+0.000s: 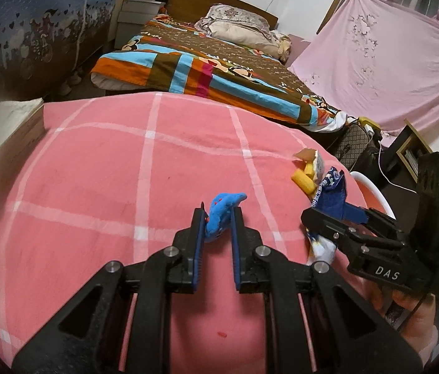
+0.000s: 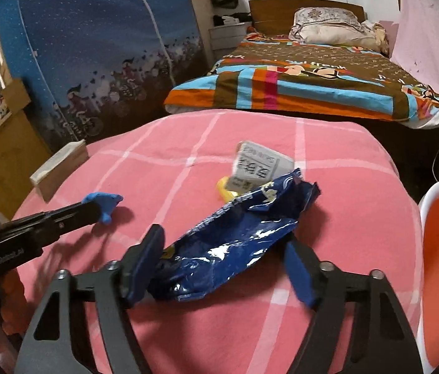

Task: Collect trash
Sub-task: 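Lift the blue toy and blue bag and carry both over the orange bucket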

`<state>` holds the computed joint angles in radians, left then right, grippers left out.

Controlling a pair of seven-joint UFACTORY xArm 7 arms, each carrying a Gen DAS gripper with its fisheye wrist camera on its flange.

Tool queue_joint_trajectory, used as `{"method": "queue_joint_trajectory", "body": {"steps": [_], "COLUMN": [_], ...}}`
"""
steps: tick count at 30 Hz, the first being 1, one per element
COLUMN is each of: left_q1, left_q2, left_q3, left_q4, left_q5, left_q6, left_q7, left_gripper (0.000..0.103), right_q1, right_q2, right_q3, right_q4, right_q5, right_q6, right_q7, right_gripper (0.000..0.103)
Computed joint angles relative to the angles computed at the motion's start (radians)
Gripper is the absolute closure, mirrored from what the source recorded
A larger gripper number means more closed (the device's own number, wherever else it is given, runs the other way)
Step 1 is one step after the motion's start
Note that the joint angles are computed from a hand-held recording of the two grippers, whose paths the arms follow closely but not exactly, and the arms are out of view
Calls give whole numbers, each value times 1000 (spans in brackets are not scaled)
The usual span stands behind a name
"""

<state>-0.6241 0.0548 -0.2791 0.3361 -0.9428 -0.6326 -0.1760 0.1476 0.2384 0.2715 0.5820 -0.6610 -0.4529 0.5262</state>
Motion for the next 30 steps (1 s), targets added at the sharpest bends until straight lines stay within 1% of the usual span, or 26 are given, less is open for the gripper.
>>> {"method": "queue_joint_trajectory", "body": {"steps": [2,4,5,7,9,10,11,15,19,21,23,27,30], "left_q1": [-2,-9,-13,-25,-41,-47,-57,-79,-90,-94,-97,-114,-137], "left_q2": [0,-1,-2,-1,5,10,18,33,35,34,35,53,78], "left_q3": [-2,-7,-9,-17,-26,-28,-34,-40,-44,-46,-48,-56,-65], "left_q4": [-5,-5,-5,-1,8,9,18,25,21,15,14,38,72], "left_q5": [4,-9,-16,-50,-94,-105,-132,-160,-174,-181,-188,-225,-274], "left_q6": [0,-3,-3,-14,-34,-45,-60,-99,-126,-141,-158,-201,-259], "left_q7": [-9,-7,-2,20,50,56,78,90,72,58,55,80,137], "left_gripper": [103,103,103,103,103,103,103,103,103,103,103,103,103], "right_q1": [3,34,35,44,46,53,56,61,79,94,95,112,132], "right_q2": [-8,-19,-21,-29,-35,-35,-36,-34,-39,-41,-39,-43,-46], "right_q3": [-1,-14,-16,-23,-34,-39,-43,-56,-69,-75,-81,-90,-92], "right_q4": [-10,-26,-31,-46,-66,-71,-77,-92,-115,-133,-148,-182,-210], "right_q5": [-3,41,43,58,66,75,80,71,98,137,146,212,283], "right_q6": [-8,-19,-26,-52,-94,-108,-124,-186,-247,-283,-335,-420,-500], "right_q7": [-7,-43,-47,-60,-70,-76,-80,-90,-133,-165,-180,-232,-282], "right_gripper": [49,52,54,60,70,73,82,90,94,94,95,96,96]}}
